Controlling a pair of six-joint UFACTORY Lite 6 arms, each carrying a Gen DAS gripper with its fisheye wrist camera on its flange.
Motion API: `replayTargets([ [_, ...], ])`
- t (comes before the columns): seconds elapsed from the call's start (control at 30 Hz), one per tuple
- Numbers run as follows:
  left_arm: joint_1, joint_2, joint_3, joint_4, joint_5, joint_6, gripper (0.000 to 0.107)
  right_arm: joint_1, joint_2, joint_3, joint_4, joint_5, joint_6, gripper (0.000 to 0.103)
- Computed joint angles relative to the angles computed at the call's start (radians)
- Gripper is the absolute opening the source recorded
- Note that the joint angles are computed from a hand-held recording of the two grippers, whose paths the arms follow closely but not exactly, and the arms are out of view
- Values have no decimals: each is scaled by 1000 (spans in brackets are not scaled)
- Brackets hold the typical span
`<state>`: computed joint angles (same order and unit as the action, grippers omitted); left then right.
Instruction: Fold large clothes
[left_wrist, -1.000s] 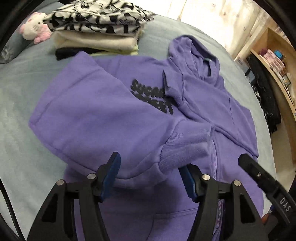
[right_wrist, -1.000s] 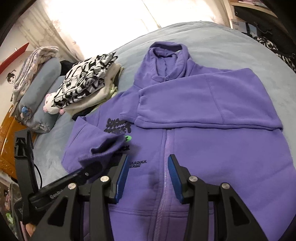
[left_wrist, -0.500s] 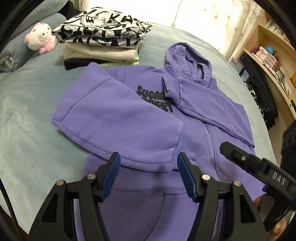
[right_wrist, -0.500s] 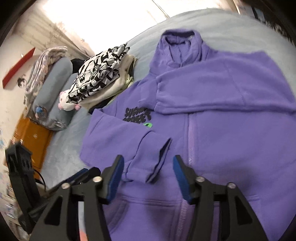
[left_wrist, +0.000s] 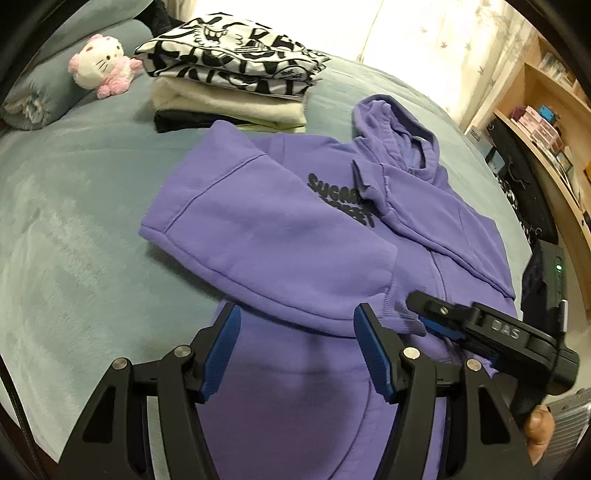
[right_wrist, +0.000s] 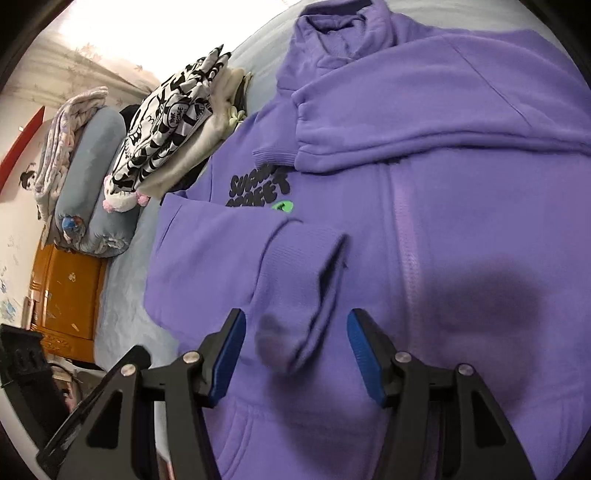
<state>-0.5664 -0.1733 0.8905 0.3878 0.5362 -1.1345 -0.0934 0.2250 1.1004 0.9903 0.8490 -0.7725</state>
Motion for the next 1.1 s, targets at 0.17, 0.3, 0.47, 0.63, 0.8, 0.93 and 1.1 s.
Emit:
replayTargets([
  [0.17,38,-19,-35,-13,-18,14,62,93,76,78,-15,-80,3,7],
  [0.3,67,-44,-54,1,-23,11,62,164,-85,66,0,-186,-77,7],
  [0.47,97,-54,-48,34,-25,-9,62,186,-172,214,-6,-212,-128,7],
  [0.63,132,-47,-33,42,-40,-3,62,166,-127,416,-25,-190,-152,7],
  [0.8,169,-15,-9,16,-52,46,62,140,-65,526,-58,-181,-129,7],
  [0.93,191,23,18,-14,-60,87,62,94,-26,555,-73,-185,-92,7],
  [1.1,193,74,56,-11,-65,89,62,12,37,577,-95,-165,-62,7],
])
